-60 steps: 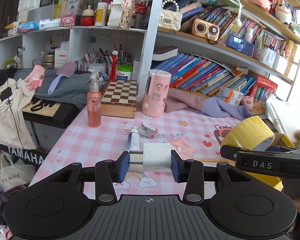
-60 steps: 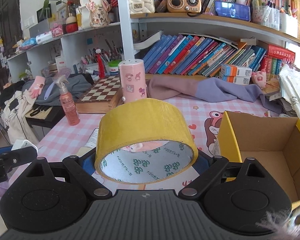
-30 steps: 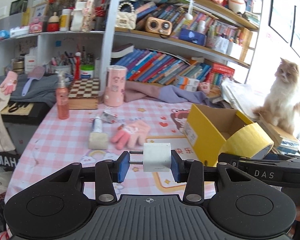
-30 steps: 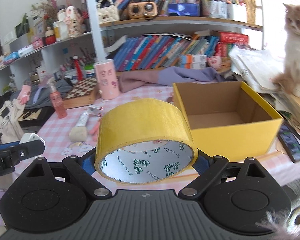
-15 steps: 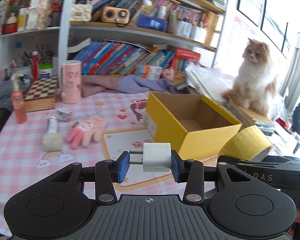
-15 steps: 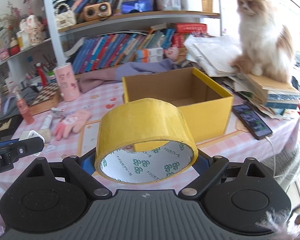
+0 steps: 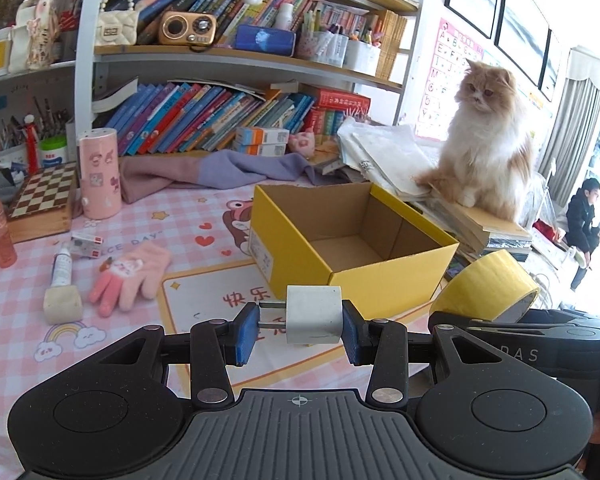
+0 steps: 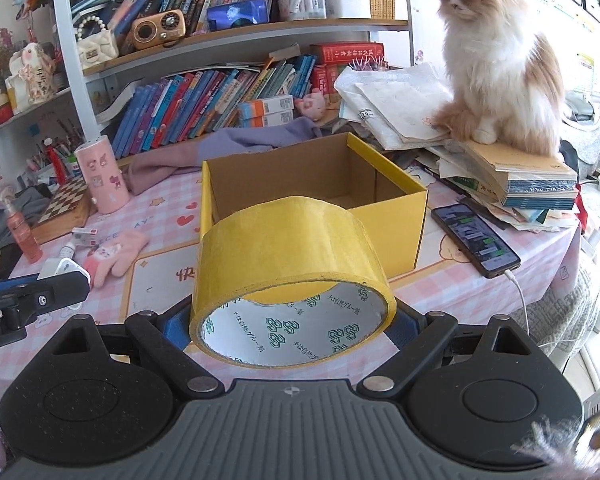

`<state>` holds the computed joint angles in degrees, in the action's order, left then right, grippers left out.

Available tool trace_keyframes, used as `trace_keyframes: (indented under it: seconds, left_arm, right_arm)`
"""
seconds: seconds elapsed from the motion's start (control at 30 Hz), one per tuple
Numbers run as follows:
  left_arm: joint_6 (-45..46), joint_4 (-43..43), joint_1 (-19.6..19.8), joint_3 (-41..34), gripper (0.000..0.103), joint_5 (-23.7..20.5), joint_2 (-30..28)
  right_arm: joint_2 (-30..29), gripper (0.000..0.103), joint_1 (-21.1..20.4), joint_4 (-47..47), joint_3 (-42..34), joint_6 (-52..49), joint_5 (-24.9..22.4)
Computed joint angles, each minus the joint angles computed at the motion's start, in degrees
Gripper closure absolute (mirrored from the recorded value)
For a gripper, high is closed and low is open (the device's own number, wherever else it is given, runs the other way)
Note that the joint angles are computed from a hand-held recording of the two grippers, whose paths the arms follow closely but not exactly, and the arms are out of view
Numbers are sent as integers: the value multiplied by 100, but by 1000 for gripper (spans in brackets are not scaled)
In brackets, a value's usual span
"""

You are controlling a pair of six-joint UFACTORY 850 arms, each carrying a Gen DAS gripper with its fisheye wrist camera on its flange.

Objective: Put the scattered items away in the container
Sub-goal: 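Carry the white charger and yellow tape roll with both tools over the yellow box, then open both tools to drop the charger and tape roll into the box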

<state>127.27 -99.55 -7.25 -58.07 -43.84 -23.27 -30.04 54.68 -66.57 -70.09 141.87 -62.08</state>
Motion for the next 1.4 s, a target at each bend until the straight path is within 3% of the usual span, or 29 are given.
trace_keyframes:
  seconds: [0.5,0.7,1.0,1.23,1.4]
  left_arm:
    - [176,-661,-551,-487,62,261,-251]
    - [232,-989,-894,-787,62,534,-440]
    - [688,-1782,-1443,-1365,62,1147,-796]
    - [1177,-2077,-1820,-2091,62,1863,-1249]
    - [694,-1364,-2023,-2789,62,2564,-1740]
  right_arm:
    - [486,11,-575,-844,492,-311,224]
    - [767,11,-987,-1287,834,-507,561]
    - [1053,11,-1871,-2239,1216,-1145,1435]
    - [843,11,-2613,-2858,1023,-1850,2274]
    - [480,11,-3006,-2870,629,-3005,2904]
